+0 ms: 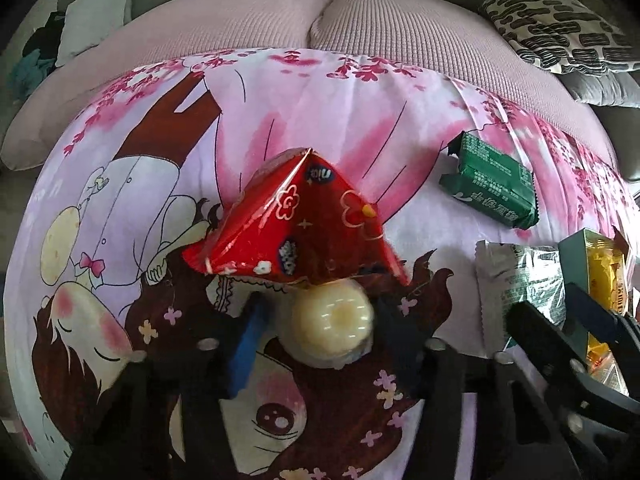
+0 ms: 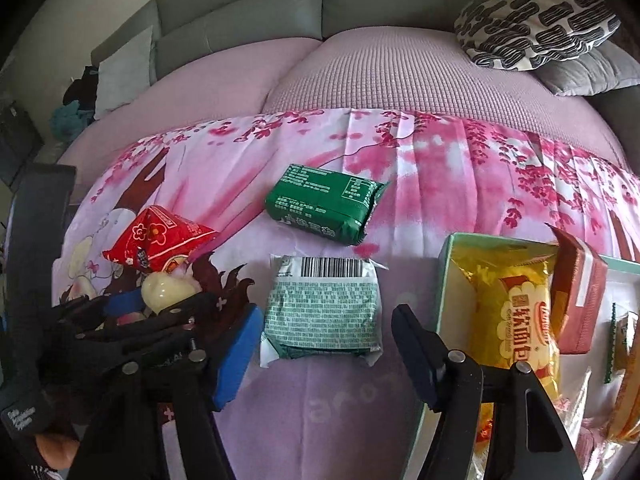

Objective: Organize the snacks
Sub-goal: 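Grasp the yellow cup snack with left tool while right tool grasps green-white packet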

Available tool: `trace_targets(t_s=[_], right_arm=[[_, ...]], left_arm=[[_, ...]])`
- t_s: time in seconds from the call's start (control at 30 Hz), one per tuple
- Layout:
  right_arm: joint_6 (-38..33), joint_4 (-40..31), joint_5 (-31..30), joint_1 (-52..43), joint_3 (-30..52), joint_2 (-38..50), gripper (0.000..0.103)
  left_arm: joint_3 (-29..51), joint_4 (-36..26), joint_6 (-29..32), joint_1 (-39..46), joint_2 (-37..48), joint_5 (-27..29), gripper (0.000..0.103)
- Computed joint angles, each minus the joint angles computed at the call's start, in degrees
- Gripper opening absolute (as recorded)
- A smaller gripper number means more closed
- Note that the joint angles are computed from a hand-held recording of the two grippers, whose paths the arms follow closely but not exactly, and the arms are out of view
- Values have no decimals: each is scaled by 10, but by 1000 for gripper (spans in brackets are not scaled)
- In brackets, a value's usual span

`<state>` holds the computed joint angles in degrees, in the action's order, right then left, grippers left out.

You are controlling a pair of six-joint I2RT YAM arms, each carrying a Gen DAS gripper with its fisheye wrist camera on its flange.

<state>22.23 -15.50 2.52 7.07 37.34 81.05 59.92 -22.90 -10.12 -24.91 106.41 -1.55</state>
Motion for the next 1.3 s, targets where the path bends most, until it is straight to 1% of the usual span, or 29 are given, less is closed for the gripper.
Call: trace_targets(t_s=[0.13,0.33,0.47,0.6,0.7,0.73,0.77,0.83,1.03,1.3], right_arm=[[2,16,-4,-4,6,28,71],[-1,16,32,7,23,55,71],[-7,1,63,20,42,77,71],[-9,-1,80,24,51,90,70],[-6,-6,97,33,59,98,67],[-6,-5,93,33,60,101,61],[-2,-1,87,31,58,102,61],[1,3,83,27,51,94,59],[9,-3,74,36,25,46,58],[34,-53,84,63,4,-46,58]], left_arm=[[5,-7,-3,1,-2,3,49],[5,-8,-7,3,-4,6,48],[0,-4,-4,6,-6,4,48],[-1,-3,-7,5,-6,4,48],[1,-5,-9,4,-5,2,48],[0,-6,-8,4,-6,1,48],[4,-6,-9,4,-3,2,48],[4,-7,-12,5,-3,6,48],[-8,-10,-14,7,-17,7,48],[-35,-27,-19,14,-57,35,48]])
